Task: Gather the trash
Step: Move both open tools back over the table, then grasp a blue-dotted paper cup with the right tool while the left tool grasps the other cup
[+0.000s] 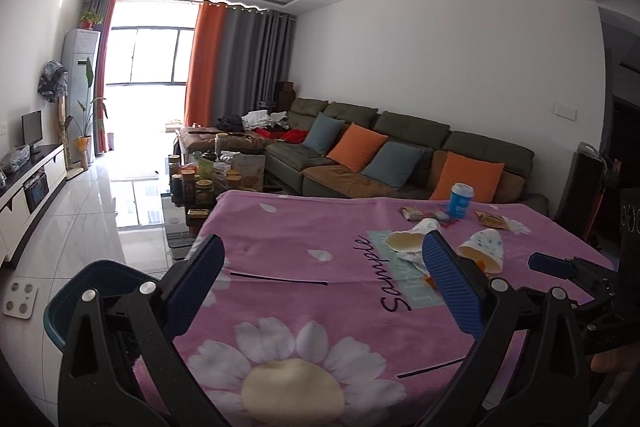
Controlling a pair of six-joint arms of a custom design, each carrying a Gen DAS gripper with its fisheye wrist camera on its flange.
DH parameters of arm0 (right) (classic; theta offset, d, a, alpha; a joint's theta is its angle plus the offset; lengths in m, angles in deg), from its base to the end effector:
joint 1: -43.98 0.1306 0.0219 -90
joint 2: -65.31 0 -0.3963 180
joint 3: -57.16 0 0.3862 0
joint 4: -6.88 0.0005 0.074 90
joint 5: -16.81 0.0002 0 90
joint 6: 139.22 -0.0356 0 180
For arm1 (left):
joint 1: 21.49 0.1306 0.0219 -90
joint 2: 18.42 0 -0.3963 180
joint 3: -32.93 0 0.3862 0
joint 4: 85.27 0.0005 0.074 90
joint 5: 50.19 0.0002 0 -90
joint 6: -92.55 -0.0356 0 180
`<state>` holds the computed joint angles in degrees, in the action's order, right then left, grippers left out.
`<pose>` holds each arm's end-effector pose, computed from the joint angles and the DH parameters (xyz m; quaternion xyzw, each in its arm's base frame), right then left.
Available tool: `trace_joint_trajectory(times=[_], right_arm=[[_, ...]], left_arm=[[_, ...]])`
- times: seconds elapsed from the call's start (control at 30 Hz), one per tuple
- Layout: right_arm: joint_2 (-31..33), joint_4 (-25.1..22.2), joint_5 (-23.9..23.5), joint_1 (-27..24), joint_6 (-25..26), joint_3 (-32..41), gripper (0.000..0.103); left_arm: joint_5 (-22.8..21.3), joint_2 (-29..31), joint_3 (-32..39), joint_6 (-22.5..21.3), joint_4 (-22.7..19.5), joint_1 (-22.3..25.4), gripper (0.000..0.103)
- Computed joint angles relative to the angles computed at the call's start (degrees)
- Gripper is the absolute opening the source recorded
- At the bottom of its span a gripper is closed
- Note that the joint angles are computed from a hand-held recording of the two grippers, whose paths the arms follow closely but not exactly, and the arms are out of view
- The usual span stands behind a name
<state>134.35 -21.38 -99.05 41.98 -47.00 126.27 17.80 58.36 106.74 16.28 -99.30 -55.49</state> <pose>0.3600 0.0025 0.4509 -0.1165 0.8360 0.1734 0.5073 0.3547 -0.2238 0.4649 0.0271 0.7967 -0.0959 0.5960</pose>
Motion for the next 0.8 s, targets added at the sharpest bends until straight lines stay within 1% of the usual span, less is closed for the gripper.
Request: trace_joint_trajectory(times=[0.1, 0.2, 0.23, 0.33, 0.43, 0.63, 0.73, 0.8], right_arm=[[-2.1, -0.3, 0.3, -3.4, 0.7, -2.3, 0.096], [-2.7, -0.8, 1.1, -6.3, 1.3, -3.1, 0.096], [-2.5, -1.1, 1.2, -7.4, 1.6, -3.1, 0.096], [-1.7, -1.3, 1.3, -10.1, 2.2, -2.7, 0.096], [-0.2, -2.0, 2.1, -11.6, 3.3, -1.6, 0.096], [5.8, -1.9, 4.4, -12.5, 7.9, 2.4, 0.096], [9.2, -2.1, 5.5, -12.3, 11.3, 5.3, 0.096], [12.0, -3.3, 6.6, -12.2, 13.6, 7.8, 0.096]], left_arm=[[0.9, 1.8, 0.8, -0.3, 0.2, -1.8, 0.097], [1.9, 3.2, 1.3, -1.2, 0.6, -3.5, 0.097], [3.0, 4.0, 1.6, -1.5, 0.5, -3.4, 0.097], [4.1, 5.4, 2.1, -1.8, 0.7, -4.3, 0.097], [5.3, 7.0, 3.1, -1.9, 0.6, -4.7, 0.097], [8.3, 10.9, 6.0, -1.7, -0.5, -3.6, 0.097], [9.5, 12.9, 7.8, -1.5, -1.2, -2.9, 0.097], [10.4, 14.1, 9.2, -1.4, -1.8, -2.5, 0.097]])
